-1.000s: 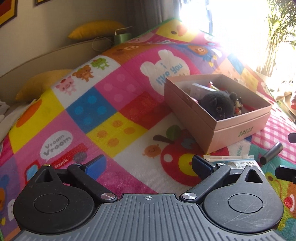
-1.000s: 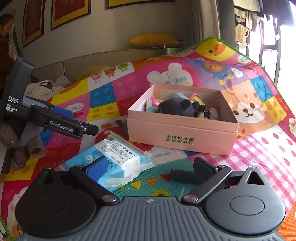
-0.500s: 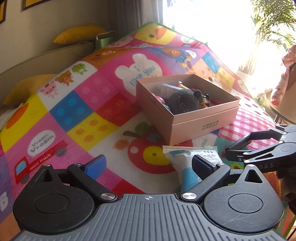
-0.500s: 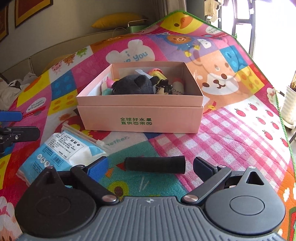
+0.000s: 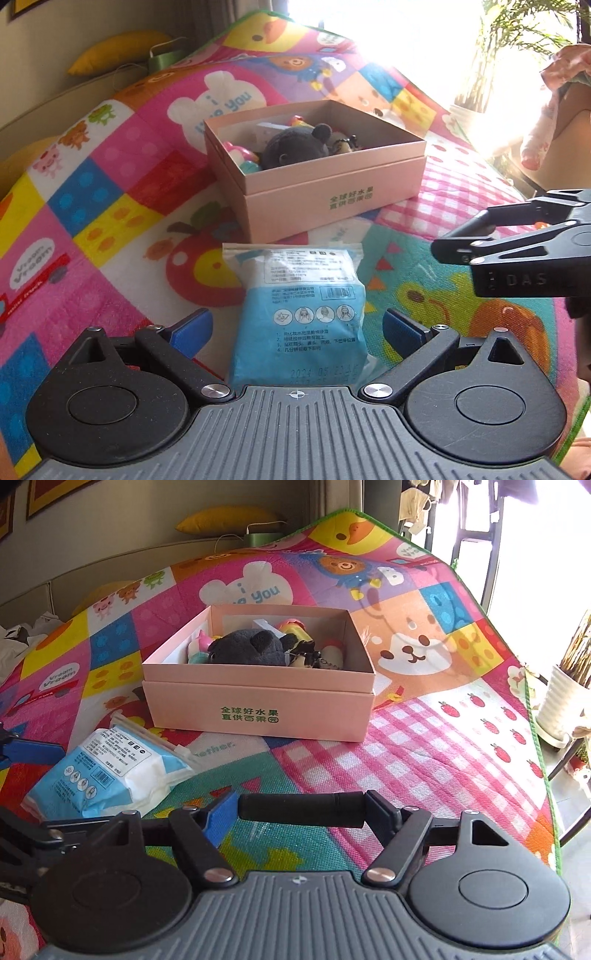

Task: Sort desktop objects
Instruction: 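Grasp and lift the blue wet-wipes packet with the left tool, then carry the packet and the foam tube over the pink box with both tools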

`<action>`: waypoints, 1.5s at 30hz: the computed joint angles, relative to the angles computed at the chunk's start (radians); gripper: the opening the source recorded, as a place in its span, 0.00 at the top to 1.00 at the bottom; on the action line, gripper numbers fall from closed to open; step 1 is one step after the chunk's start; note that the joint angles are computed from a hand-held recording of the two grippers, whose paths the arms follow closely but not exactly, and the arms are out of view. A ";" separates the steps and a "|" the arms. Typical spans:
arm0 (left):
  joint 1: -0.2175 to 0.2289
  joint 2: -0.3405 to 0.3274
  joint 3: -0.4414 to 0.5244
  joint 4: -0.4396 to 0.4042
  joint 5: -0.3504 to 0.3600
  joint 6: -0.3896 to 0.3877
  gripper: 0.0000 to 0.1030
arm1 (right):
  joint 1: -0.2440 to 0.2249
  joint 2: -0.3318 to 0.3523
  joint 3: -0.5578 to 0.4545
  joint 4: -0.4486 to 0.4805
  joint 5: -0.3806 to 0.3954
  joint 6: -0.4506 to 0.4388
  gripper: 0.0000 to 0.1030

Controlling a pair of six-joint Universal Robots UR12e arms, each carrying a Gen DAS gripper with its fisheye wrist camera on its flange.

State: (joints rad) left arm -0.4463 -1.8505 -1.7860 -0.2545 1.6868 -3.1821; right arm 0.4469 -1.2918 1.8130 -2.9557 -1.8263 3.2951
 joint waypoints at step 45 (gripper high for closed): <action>0.049 -0.105 0.188 0.146 0.020 0.068 0.37 | -0.133 0.137 -0.301 -0.093 0.212 0.096 0.13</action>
